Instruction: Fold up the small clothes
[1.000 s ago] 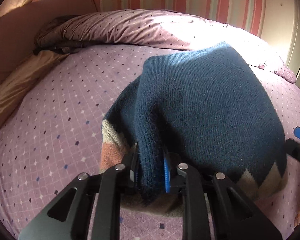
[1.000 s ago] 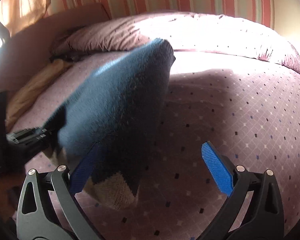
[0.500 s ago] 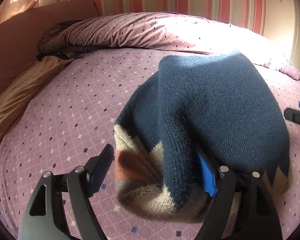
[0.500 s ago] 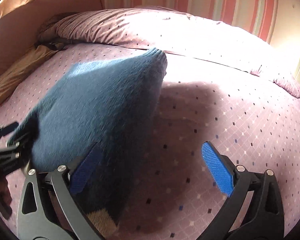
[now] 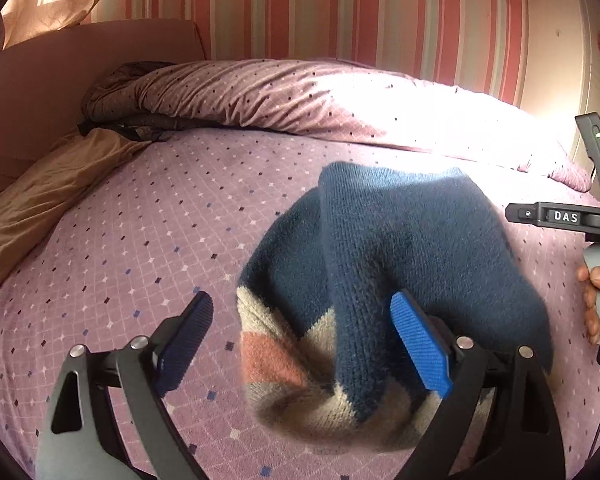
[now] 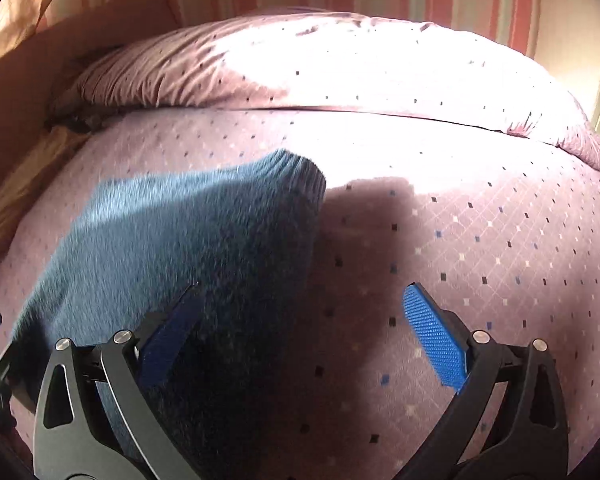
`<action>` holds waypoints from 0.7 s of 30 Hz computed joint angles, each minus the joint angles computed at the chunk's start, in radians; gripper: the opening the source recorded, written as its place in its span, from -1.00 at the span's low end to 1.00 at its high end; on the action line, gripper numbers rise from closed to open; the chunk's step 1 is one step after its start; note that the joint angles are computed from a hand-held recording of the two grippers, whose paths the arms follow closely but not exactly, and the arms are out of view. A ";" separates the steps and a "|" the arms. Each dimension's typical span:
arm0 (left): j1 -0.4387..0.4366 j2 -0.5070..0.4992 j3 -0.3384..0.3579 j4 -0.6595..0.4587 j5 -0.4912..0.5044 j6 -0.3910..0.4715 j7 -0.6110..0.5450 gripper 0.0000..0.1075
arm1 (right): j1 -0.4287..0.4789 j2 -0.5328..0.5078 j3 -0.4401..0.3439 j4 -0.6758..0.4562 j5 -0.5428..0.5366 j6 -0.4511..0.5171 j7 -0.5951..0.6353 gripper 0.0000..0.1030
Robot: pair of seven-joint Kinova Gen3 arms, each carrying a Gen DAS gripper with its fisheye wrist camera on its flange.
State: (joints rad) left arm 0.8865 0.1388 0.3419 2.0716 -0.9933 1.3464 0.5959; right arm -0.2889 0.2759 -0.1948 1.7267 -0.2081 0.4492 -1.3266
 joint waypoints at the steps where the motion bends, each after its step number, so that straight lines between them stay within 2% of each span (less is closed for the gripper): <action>1: -0.017 0.004 0.008 -0.006 -0.005 0.000 -0.020 0.70 | 0.001 0.027 -0.002 -0.037 -0.015 0.029 0.007 0.94; 2: -0.052 0.013 0.022 -0.015 0.004 -0.008 -0.057 0.70 | -0.016 0.058 0.011 -0.079 -0.014 0.069 0.005 0.94; 4: -0.115 0.032 0.023 -0.016 0.046 -0.061 -0.125 0.74 | -0.098 0.112 0.083 -0.136 0.016 0.124 -0.013 0.94; 6: -0.107 0.034 -0.021 0.015 0.061 -0.116 -0.129 0.89 | -0.183 0.141 0.176 -0.133 -0.007 0.115 0.002 0.94; 7: -0.081 0.034 -0.051 0.029 0.053 -0.129 -0.107 0.89 | -0.214 0.144 0.221 -0.137 -0.043 0.120 0.021 0.94; 9: -0.069 0.029 -0.055 0.045 0.042 -0.138 -0.070 0.89 | -0.220 0.133 0.257 -0.126 -0.124 0.122 0.087 0.94; 11: -0.055 0.017 -0.046 0.055 0.042 -0.125 -0.038 0.89 | -0.168 0.077 0.218 -0.066 -0.205 0.082 0.169 0.94; 14: -0.031 -0.008 -0.024 0.074 0.049 -0.096 -0.005 0.89 | -0.030 -0.023 0.086 0.049 -0.287 0.049 0.291 0.94; 18: -0.029 -0.045 0.001 0.080 0.082 -0.092 0.031 0.88 | 0.156 -0.142 -0.040 0.179 -0.439 0.091 0.453 0.94; 21: 0.005 -0.057 0.040 0.072 0.073 -0.038 0.079 0.87 | 0.295 -0.238 -0.126 0.294 -0.561 0.081 0.575 0.94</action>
